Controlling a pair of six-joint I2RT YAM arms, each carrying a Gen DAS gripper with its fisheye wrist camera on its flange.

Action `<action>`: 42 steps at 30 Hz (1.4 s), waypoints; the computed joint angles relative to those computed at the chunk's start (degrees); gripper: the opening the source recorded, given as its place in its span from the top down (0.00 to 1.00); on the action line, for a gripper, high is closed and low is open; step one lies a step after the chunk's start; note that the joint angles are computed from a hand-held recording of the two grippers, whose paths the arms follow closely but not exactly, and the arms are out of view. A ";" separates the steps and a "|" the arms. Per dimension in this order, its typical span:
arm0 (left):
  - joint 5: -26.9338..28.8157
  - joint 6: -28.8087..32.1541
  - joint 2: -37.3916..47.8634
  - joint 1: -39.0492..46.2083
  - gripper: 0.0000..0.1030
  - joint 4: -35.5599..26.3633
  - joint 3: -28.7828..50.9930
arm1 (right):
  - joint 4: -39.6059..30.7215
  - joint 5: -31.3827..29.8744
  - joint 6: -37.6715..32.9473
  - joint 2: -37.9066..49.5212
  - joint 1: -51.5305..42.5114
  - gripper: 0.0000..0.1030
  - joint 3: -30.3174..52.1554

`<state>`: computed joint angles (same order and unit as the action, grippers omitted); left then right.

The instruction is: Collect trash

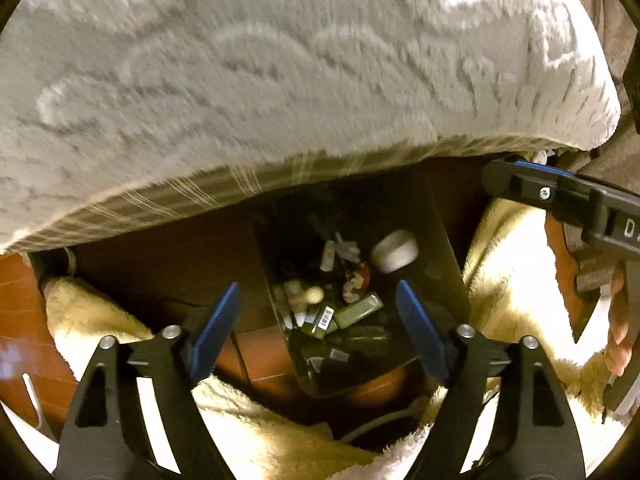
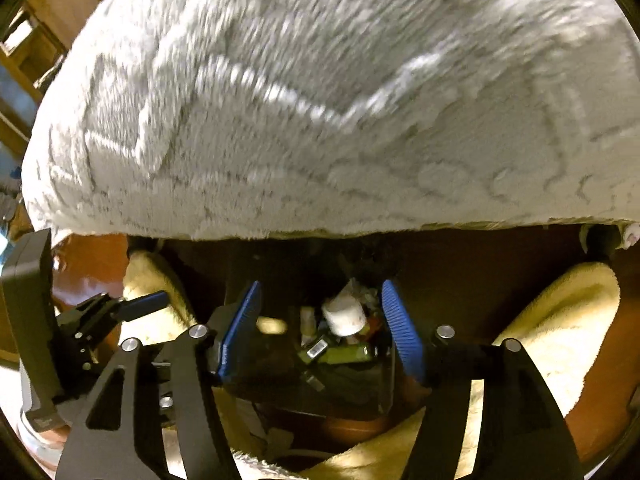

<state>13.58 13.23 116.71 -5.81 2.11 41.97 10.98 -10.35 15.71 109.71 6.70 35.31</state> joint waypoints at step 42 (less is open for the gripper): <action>-0.35 -8.90 -64.01 4.77 0.08 -23.59 6.94 | -33.45 35.74 -3.59 -66.90 10.73 0.03 6.30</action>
<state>13.23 4.33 52.70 -1.04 -21.47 48.91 -22.47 25.40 12.12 42.81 17.44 41.61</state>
